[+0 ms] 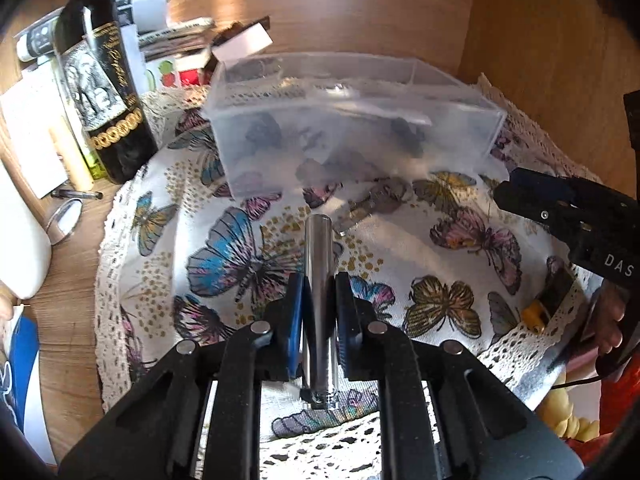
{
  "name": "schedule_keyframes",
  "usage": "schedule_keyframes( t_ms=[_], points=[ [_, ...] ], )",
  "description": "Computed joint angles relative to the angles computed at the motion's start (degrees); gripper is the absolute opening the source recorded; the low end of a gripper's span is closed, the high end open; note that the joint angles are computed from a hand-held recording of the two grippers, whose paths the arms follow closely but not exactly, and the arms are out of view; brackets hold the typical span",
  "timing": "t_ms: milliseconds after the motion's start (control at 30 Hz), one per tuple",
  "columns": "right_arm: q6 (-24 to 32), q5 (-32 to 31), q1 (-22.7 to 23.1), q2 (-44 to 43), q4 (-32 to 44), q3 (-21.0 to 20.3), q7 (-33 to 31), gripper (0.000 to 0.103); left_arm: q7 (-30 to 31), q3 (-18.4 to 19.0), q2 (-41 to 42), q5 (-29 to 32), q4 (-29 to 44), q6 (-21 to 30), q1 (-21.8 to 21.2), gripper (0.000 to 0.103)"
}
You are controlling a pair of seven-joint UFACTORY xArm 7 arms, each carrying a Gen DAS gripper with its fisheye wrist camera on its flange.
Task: Organize rigid objects
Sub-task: 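Grasp the metal rod with the left tool while the right tool grasps a black charger, then carry the rod and charger over the clear box and release both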
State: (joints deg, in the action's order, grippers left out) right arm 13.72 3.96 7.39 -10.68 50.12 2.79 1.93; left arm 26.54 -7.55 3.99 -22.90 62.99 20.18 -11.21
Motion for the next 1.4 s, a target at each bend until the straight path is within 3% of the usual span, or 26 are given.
schedule_keyframes(
  t_ms=[300, 633, 767, 967, 1400],
  points=[
    [-2.59, -2.35, -1.15, 0.42, 2.35, 0.35, 1.54, 0.041, 2.7, 0.24, -1.61, -3.75, 1.49, -3.27, 0.14, 0.015],
    [-3.56, 1.34, -0.3, 4.22, 8.43, -1.0, -2.26, 0.041, 2.79, 0.04, 1.08, -4.22, 8.82, -5.53, 0.66, 0.015],
    [-3.86, -0.89, -1.33, 6.21, 11.16, -0.37, -1.17, 0.041, 3.36, -0.77, 3.9, -5.16, 14.46, -2.2, 1.73, 0.015],
    [-3.48, -3.55, -1.93, 9.62, 15.47, -0.11, -0.22, 0.041, -1.17, -1.04, 9.38, -0.08, 22.85, 1.27, 1.73, 0.015],
    [3.87, 2.3, -2.94, 19.74, 26.96, 1.25, -8.55, 0.041, -10.37, -0.29, 22.67, 11.32, 39.14, 9.26, 0.19, 0.015]
  ],
)
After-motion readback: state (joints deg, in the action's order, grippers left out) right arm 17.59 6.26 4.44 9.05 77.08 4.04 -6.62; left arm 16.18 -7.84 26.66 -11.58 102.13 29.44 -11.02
